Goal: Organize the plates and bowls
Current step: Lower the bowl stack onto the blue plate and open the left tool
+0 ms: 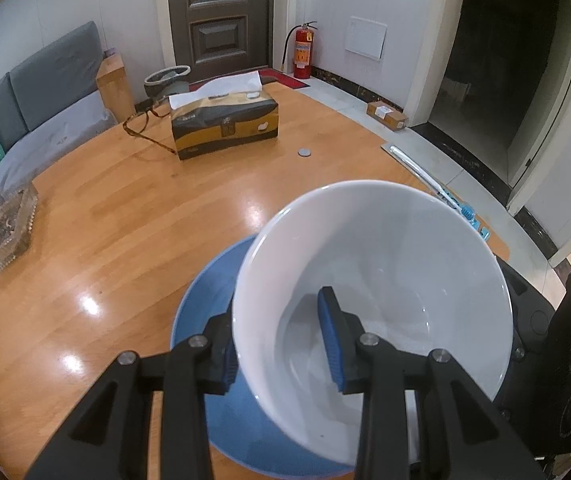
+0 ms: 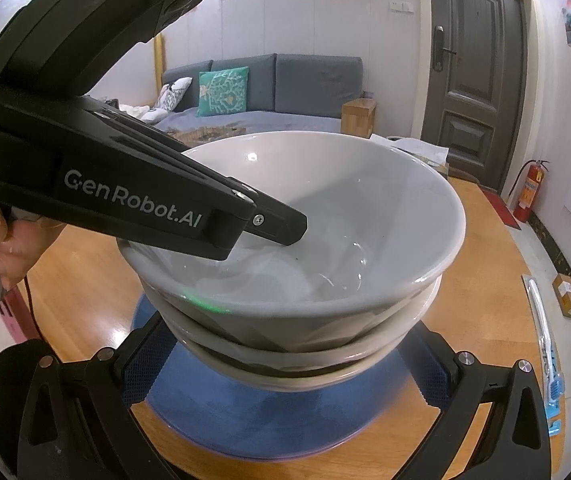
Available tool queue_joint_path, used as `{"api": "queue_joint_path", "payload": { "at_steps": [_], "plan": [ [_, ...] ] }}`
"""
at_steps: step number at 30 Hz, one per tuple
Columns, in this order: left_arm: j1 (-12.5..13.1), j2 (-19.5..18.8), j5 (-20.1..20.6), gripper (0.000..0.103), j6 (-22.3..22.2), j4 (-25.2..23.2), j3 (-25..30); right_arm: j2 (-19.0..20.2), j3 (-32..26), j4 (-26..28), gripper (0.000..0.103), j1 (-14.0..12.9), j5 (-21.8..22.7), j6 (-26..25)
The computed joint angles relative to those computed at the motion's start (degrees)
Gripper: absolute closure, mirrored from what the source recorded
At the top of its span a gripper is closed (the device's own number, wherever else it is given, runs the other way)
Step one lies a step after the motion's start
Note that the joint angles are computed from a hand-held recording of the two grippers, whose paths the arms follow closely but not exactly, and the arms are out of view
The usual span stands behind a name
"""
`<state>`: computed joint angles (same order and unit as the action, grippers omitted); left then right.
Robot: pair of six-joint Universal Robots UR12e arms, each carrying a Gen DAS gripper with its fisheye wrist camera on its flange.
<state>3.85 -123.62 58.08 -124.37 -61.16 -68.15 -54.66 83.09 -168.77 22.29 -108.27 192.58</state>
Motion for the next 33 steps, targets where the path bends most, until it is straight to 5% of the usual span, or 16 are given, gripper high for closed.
{"api": "queue_joint_path", "payload": {
  "at_steps": [33],
  "plan": [
    [0.0, -2.6, 2.2, 0.072, -1.0, -2.7, 3.3, 1.7, -2.8, 4.5, 0.001, -1.1, 3.5, -0.6]
  ]
}}
